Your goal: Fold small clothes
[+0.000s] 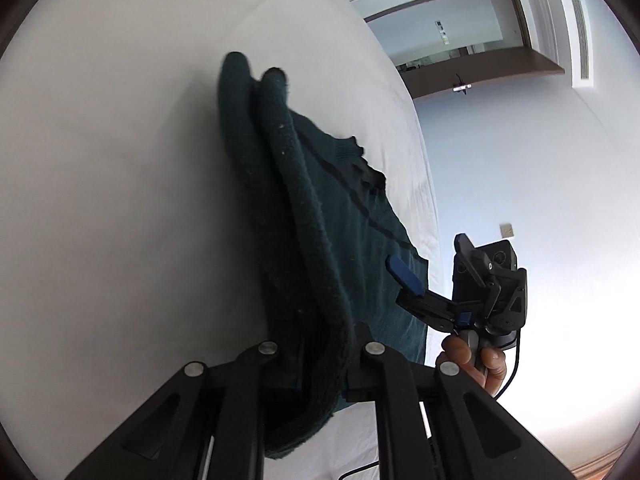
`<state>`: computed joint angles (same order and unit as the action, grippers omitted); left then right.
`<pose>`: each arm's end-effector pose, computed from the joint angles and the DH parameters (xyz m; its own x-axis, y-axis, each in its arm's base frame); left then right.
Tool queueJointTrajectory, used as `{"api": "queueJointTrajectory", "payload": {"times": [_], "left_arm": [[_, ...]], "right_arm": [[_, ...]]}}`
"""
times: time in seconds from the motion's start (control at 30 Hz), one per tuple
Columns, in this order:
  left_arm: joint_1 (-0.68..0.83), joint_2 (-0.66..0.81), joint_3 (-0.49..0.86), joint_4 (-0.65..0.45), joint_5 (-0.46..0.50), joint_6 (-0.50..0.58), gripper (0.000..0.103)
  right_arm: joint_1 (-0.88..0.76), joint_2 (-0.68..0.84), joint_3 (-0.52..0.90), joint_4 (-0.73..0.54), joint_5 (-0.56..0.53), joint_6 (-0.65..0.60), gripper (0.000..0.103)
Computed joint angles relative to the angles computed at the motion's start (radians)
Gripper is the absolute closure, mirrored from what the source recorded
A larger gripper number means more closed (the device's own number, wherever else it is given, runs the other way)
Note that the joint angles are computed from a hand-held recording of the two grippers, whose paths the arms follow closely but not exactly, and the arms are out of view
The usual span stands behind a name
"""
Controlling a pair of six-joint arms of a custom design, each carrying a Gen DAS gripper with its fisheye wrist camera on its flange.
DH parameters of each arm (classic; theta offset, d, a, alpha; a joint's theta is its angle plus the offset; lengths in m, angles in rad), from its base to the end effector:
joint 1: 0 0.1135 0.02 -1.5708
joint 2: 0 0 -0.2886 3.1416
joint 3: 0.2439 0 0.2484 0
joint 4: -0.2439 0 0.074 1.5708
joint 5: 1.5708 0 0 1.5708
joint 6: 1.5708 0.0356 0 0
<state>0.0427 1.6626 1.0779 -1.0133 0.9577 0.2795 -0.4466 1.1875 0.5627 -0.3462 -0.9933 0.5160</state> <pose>0.2790 -0.0172 0.2234 -0.9729 0.1173 -0.1994 0.2306 0.5634 -0.7933 0.1891 -0.0575 0.2117 -0.7417 0.6538 -0.1497 0.2014 0.4300 0.8801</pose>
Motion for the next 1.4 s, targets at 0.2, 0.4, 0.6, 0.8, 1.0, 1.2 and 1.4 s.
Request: {"api": "queueJointTrajectory", "payload": {"times": [0.2, 0.4, 0.6, 0.8, 1.0, 1.2, 1.4], "left_arm": [[-0.479, -0.186, 0.008, 0.275, -0.171, -0.459, 0.091], [-0.924, -0.079, 0.013, 0.529, -0.302, -0.740, 0.081], [-0.934, -0.229, -0.123, 0.599, -0.243, -0.743, 0.035], [-0.567, -0.350, -0.205, 0.341, -0.101, -0.329, 0.030], [-0.194, -0.216, -0.277, 0.121, 0.073, 0.198, 0.030], [-0.115, -0.122, -0.367, 0.206, 0.153, 0.267, 0.030], [-0.157, -0.241, -0.423, 0.207, 0.147, 0.281, 0.030]], "right_arm": [[-0.613, 0.283, 0.164, -0.794, -0.207, -0.946, 0.031], [-0.970, 0.614, 0.374, -1.195, -0.110, -1.468, 0.028], [-1.059, 0.691, 0.445, -1.161, -0.003, -1.449, 0.024], [-1.038, 0.615, 0.438, -1.087, 0.063, -1.387, 0.025], [-0.876, 0.319, 0.264, -0.884, 0.143, -1.136, 0.028], [-0.653, 0.153, 0.167, -0.643, 0.295, -0.790, 0.075], [-0.705, 0.086, 0.204, -0.690, 0.356, -0.877, 0.089]]}}
